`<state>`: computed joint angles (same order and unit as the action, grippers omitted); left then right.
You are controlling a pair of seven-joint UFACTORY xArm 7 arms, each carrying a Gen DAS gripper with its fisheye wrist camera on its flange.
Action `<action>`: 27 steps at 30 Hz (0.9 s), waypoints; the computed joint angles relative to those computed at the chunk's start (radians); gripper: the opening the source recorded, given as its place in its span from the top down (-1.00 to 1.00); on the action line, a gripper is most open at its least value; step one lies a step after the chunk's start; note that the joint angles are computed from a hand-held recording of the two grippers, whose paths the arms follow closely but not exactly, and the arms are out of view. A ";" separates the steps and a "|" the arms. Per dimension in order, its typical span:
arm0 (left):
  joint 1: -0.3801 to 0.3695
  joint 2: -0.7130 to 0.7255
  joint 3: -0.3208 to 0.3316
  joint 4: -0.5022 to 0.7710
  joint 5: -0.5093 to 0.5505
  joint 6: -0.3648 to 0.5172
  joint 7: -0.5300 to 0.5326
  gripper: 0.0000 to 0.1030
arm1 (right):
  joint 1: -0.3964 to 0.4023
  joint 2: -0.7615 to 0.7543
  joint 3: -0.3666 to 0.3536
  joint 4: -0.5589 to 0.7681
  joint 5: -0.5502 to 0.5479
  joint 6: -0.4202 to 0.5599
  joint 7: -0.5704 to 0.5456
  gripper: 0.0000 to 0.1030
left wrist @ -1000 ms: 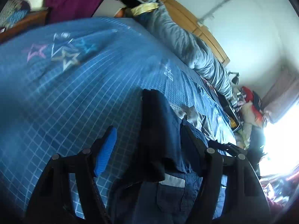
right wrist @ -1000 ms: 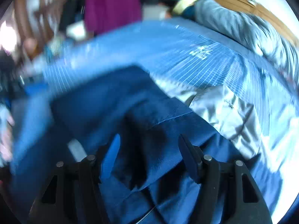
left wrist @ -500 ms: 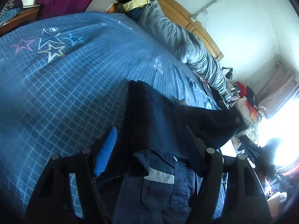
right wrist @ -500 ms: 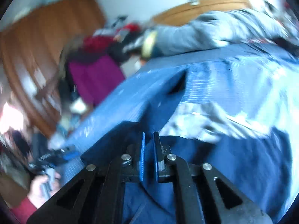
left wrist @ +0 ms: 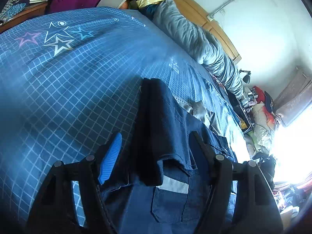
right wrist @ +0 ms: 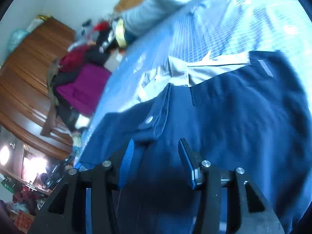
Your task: Fold small clothes
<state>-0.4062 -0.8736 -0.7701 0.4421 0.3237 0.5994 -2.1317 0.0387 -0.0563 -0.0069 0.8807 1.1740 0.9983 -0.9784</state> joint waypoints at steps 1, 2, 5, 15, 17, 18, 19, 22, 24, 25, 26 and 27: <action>0.000 0.003 -0.002 0.003 0.002 0.002 0.003 -0.35 | 0.010 0.037 0.012 0.033 -0.016 -0.016 0.024 -0.03; 0.000 0.006 -0.003 0.007 0.005 0.006 0.007 -0.35 | 0.015 0.073 0.020 0.066 -0.033 -0.011 0.045 -0.03; 0.000 0.004 -0.006 0.005 0.005 0.005 0.000 -0.35 | 0.028 0.133 0.052 0.128 -0.070 -0.045 0.096 -0.03; -0.024 -0.023 0.002 -0.025 0.001 0.017 -0.024 -0.35 | 0.061 0.025 0.073 0.068 -0.056 -0.131 0.027 0.89; -0.025 -0.022 0.014 -0.020 0.009 0.022 -0.002 -0.35 | 0.053 -0.031 0.043 0.029 -0.010 -0.104 -0.014 0.89; -0.023 -0.017 0.023 -0.014 0.013 0.025 0.016 -0.35 | 0.045 -0.060 0.021 0.014 0.006 -0.077 -0.030 0.89; -0.019 -0.010 0.031 -0.005 0.019 0.028 0.036 -0.35 | 0.040 -0.084 0.004 0.002 0.017 -0.056 -0.037 0.89; 0.003 0.025 0.050 0.027 0.035 0.029 0.099 -0.35 | 0.014 -0.145 -0.048 -0.028 0.008 0.001 -0.031 0.89; 0.017 0.072 0.064 0.056 0.042 0.027 0.148 -0.35 | 0.003 -0.162 -0.070 -0.037 -0.004 0.027 -0.028 0.89; 0.023 0.105 0.074 0.072 0.045 0.022 0.180 -0.35 | -0.002 -0.167 -0.075 -0.039 -0.017 0.027 -0.024 0.89; 0.043 0.135 0.070 0.089 0.060 0.014 0.198 -0.35 | -0.007 -0.164 -0.082 -0.039 -0.027 0.030 -0.023 0.89; 0.039 0.182 0.086 0.110 0.053 0.018 0.234 -0.35 | -0.012 -0.160 -0.086 -0.043 -0.037 0.032 -0.017 0.89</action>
<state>-0.3671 -0.6915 -0.6845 0.5519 0.3770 0.6174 -1.8973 0.0266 -0.2161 -0.0930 0.8382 1.1366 1.0299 -0.9952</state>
